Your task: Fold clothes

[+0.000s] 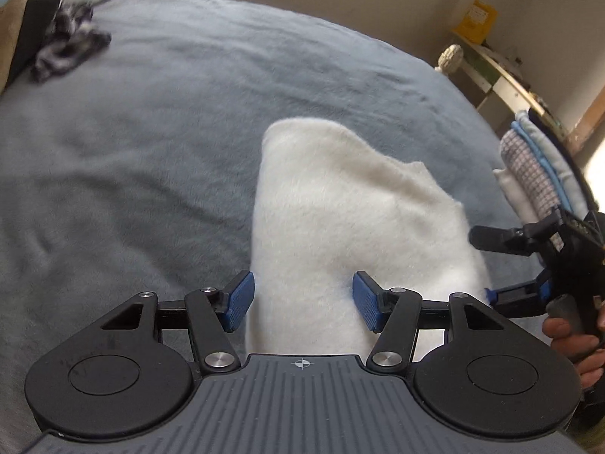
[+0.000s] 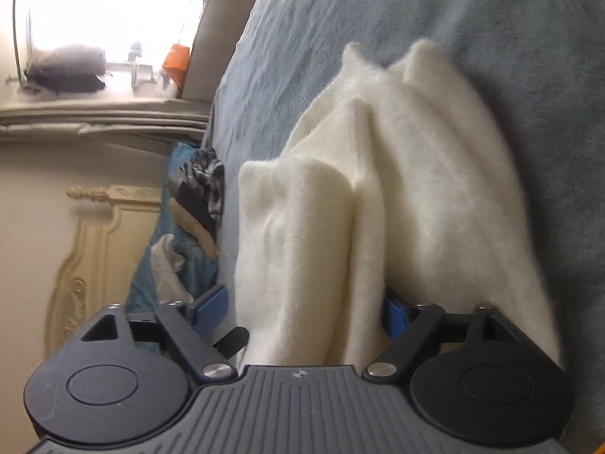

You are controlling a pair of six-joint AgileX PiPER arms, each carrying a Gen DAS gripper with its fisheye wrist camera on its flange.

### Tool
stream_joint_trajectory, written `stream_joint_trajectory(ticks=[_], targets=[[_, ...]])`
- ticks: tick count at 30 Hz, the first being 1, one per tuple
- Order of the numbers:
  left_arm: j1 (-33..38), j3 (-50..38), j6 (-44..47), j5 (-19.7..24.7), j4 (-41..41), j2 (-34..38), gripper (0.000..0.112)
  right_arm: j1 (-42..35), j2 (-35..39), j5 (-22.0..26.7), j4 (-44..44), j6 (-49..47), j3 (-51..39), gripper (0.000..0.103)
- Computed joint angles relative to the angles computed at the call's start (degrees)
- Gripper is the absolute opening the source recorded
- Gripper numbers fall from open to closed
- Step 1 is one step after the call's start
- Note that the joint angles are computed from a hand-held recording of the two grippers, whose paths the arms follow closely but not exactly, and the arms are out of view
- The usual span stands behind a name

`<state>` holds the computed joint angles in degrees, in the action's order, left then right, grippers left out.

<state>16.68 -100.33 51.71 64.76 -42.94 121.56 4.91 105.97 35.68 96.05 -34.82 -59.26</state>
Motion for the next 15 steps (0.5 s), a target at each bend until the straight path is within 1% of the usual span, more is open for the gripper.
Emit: stream_joint_trajectory(ticks=[1, 3, 5, 10, 12, 15], targets=[[-0.04, -0.1, 0.29, 0.0, -0.2, 0.17, 0.059, 0.52, -0.3, -1.19, -2.05, 1.6, -0.51, 0.071], [-0.35, 0.02, 1.4, -0.53, -0.39, 0.18, 0.06, 1.22, -0.62, -2.79, -6.3, 4.5, -1.56, 0.052], [-0.37, 0.92, 2.81, -1.25, -1.01, 0.01, 0.061, 1.94, -0.89, -4.22, -10.91, 7.76, -2.64, 0.042], [0.11, 3.61, 5.67, -2.61, -3.4, -0.61, 0.062, 2.13, -1.45, -5.11, -15.48, 10.04, -3.03, 0.032], [0.52, 3.41, 5.69, -2.0, -4.45, -0.29, 0.062, 3.08, -3.49, -6.95, -18.61, 9.96, -3.56, 0.028], [0.77, 2.95, 5.56, -1.05, -6.01, 0.11, 0.062, 4.31, -6.82, -9.71, -21.73, 7.31, -4.2, 0.025]])
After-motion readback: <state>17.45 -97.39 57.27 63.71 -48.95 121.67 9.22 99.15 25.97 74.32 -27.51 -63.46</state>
